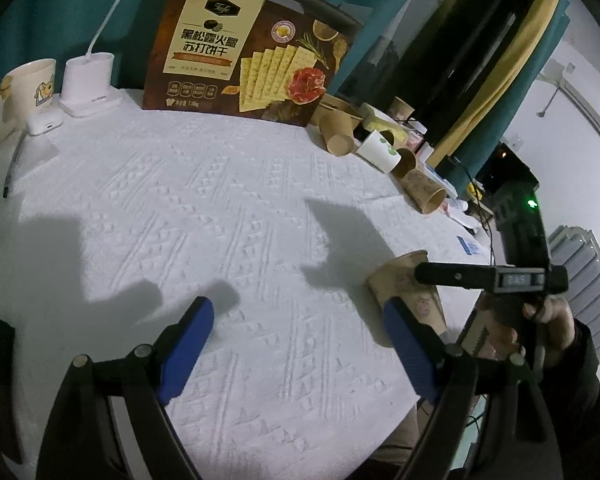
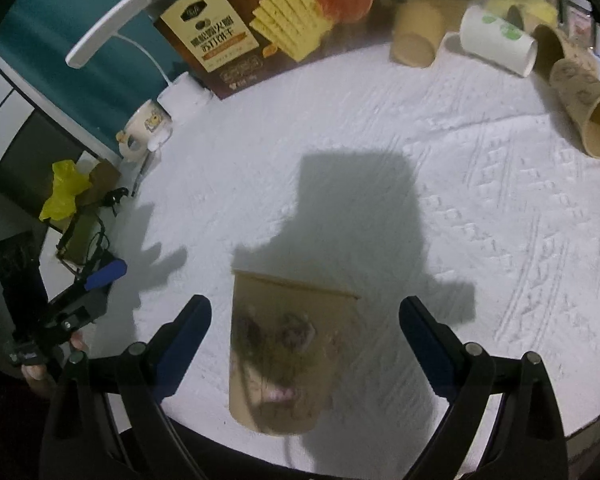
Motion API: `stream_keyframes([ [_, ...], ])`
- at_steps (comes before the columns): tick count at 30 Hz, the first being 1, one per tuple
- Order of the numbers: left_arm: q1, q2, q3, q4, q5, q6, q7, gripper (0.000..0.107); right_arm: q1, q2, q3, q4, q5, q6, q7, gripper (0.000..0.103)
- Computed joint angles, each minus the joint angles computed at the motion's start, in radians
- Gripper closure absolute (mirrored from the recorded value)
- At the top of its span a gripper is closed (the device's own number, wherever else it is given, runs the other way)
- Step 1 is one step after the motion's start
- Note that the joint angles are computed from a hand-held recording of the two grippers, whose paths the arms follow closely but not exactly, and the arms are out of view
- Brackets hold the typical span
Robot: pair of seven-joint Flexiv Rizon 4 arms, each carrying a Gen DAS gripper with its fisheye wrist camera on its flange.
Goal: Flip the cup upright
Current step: 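Grasp the pig-print cup with the right tool while the left tool releases it, then turn the cup upright with the right tool and carry it over the cloth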
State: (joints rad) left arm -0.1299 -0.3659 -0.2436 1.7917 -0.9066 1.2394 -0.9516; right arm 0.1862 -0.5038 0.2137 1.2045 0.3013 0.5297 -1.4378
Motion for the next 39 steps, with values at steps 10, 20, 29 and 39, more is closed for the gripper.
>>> stream_keyframes([
  [10, 0.008, 0.006, -0.011, 0.016, -0.074, 0.009, 0.070, 0.020, 0.021, -0.086, 0.012, -0.129, -0.008, -0.142, -0.059, 0.013],
  [20, 0.002, 0.003, -0.001, 0.012, -0.079, -0.006, 0.080, 0.020, 0.036, -0.068, -0.007, -0.106, -0.034, -0.112, -0.065, 0.039],
  [29, -0.033, 0.005, 0.023, 0.023, -0.020, 0.092, 0.030, 0.020, 0.164, 0.033, -0.155, 0.240, -0.350, 0.515, 0.148, 0.039],
  [39, -0.002, 0.008, -0.005, 0.029, 0.101, 0.161, -0.044, 0.020, 0.442, 0.086, -0.587, 0.597, -0.854, 1.007, 0.693, 0.039],
])
